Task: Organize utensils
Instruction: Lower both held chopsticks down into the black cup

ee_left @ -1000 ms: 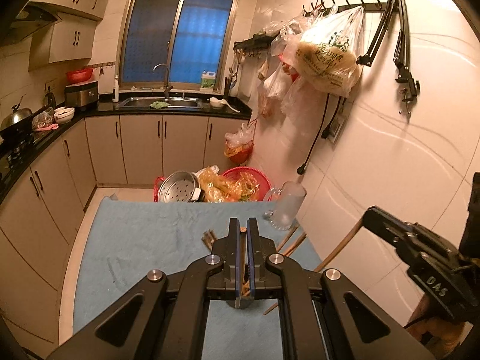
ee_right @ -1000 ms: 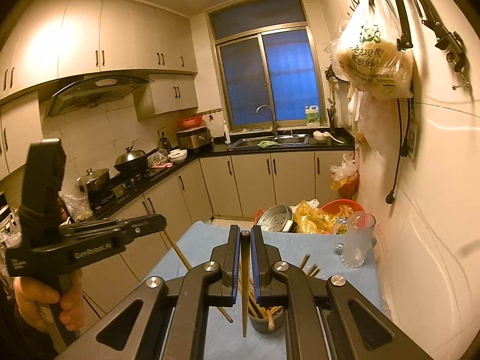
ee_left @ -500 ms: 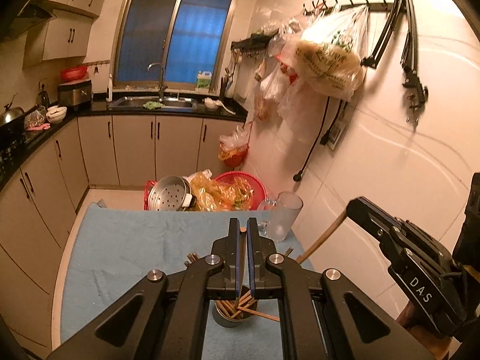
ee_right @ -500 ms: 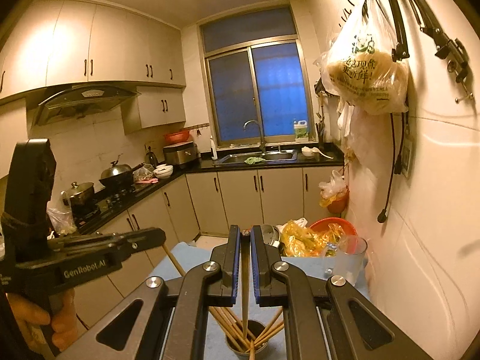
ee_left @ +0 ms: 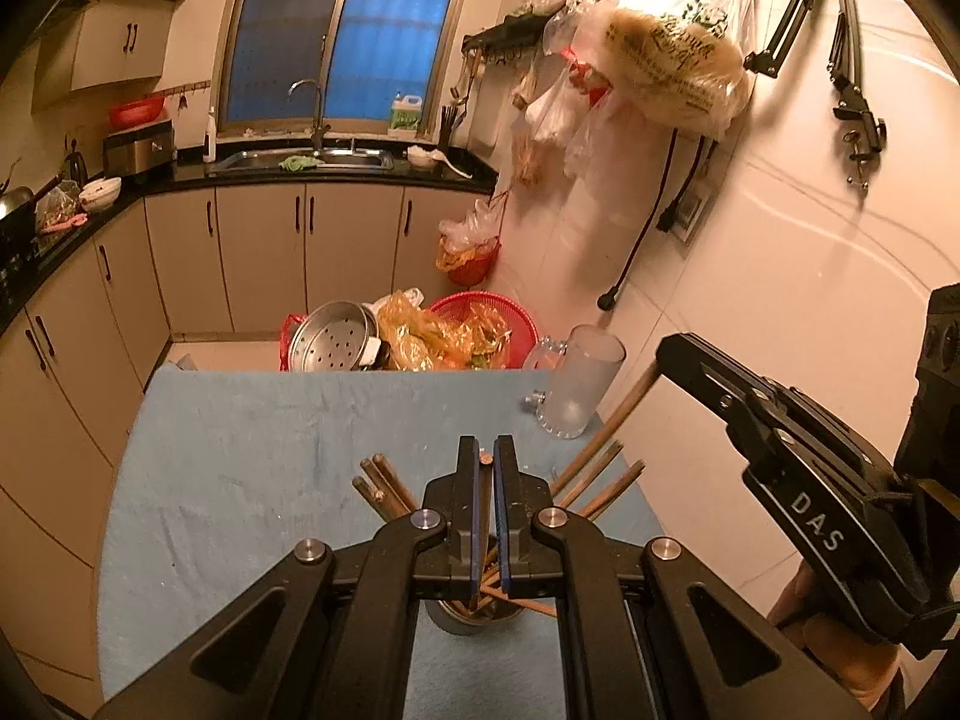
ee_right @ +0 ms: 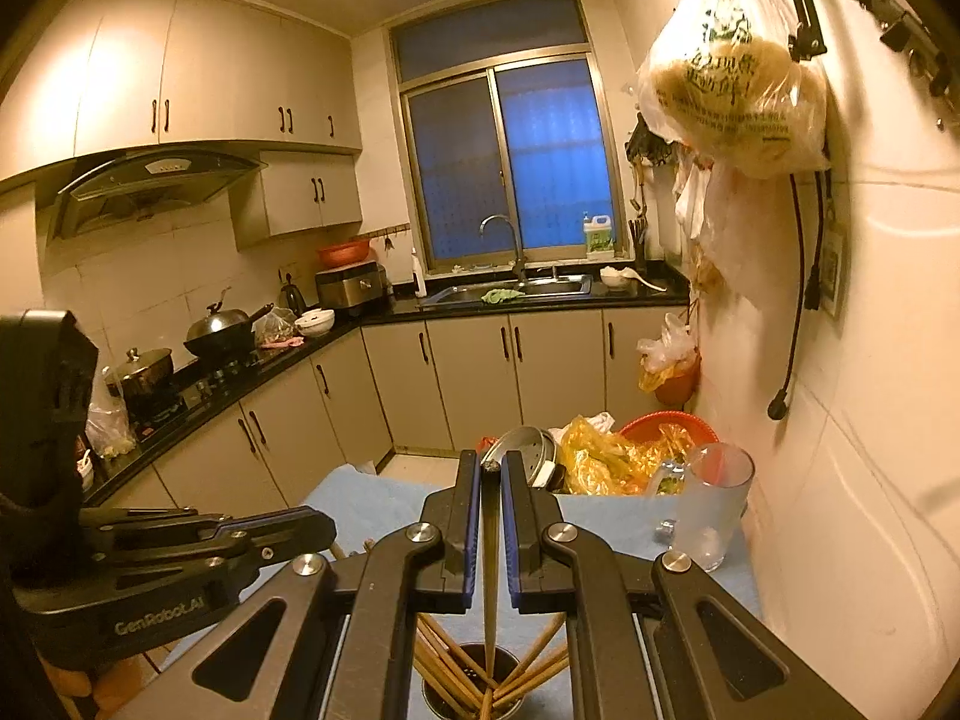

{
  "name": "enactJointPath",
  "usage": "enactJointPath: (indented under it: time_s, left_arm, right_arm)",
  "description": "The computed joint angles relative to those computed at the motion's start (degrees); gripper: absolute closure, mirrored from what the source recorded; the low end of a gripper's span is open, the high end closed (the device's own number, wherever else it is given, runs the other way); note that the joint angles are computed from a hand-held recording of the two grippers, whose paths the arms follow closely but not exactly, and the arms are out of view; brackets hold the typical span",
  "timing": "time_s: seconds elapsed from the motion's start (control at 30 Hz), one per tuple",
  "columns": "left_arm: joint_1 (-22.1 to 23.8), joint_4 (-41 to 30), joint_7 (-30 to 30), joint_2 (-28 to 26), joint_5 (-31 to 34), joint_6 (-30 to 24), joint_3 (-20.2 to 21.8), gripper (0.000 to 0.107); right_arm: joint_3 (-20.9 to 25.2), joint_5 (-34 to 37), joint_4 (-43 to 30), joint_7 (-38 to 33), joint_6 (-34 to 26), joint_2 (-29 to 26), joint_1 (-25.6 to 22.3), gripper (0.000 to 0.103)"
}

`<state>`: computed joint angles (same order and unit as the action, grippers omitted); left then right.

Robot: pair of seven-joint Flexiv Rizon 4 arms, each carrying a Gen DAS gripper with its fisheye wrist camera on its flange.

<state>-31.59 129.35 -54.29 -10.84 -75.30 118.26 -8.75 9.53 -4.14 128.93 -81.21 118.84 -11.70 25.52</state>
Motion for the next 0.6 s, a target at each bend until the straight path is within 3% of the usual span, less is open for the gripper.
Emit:
enactJointPath:
  time_s: [0.27, 0.6]
  left_arm:
    - [0.4, 0.4, -2.2, -1.2, 1.8, -1.8, 0.8, 0.102]
    - [-0.3, 0.6, -6.0, -3.0, 5.2, -4.3, 3.5, 0.102]
  right_arm:
    - [-1.3, 0.9, -1.1, -2.2, -0.8, -2.8, 2.0, 0.095]
    - [-0.5, -2.0, -0.8, -0.1, -1.1, -5.2, -0.1, 0.095]
